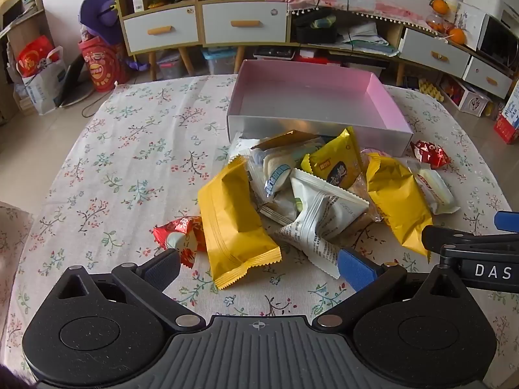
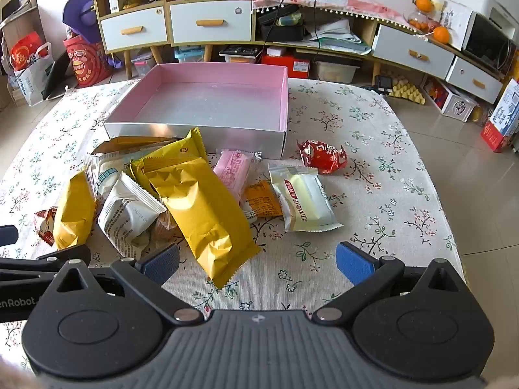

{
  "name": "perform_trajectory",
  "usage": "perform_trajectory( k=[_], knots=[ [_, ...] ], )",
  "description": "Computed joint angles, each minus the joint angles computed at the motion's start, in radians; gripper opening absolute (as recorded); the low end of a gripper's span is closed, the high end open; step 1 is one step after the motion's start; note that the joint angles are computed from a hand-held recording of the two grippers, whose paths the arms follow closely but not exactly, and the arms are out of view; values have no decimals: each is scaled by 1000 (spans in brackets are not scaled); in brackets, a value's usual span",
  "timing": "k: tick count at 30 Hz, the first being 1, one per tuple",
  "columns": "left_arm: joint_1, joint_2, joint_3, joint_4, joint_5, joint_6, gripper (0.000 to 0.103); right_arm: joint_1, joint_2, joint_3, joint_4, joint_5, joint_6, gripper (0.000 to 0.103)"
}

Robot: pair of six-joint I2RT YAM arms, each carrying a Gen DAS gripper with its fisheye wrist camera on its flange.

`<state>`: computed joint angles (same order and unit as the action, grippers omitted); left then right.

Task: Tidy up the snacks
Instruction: 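Move the left tool toward the yellow foil bar beside the pile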

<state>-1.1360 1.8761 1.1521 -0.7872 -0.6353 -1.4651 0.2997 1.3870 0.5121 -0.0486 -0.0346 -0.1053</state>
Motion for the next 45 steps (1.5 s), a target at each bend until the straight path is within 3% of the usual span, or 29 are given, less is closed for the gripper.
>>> perform_trajectory(
  k=[26,32,37,39,45],
  knots=[
    [6,-22,-31,33,4,23,103,5,11,4,3,-6,3,103],
    [33,-109,-180,190,7,116,103,-30,63,21,25,-69,-28,103],
    [76,-195,-355,398,19,200,101,-83,122,38,68,-219,-70,102],
    [99,-227,-422,488,33,222,101,-101,163,63,65,-282,-78,92],
    [166,-267,-541,708,76,293,99,-124,269,134,49,-382,-87,79]
  ],
)
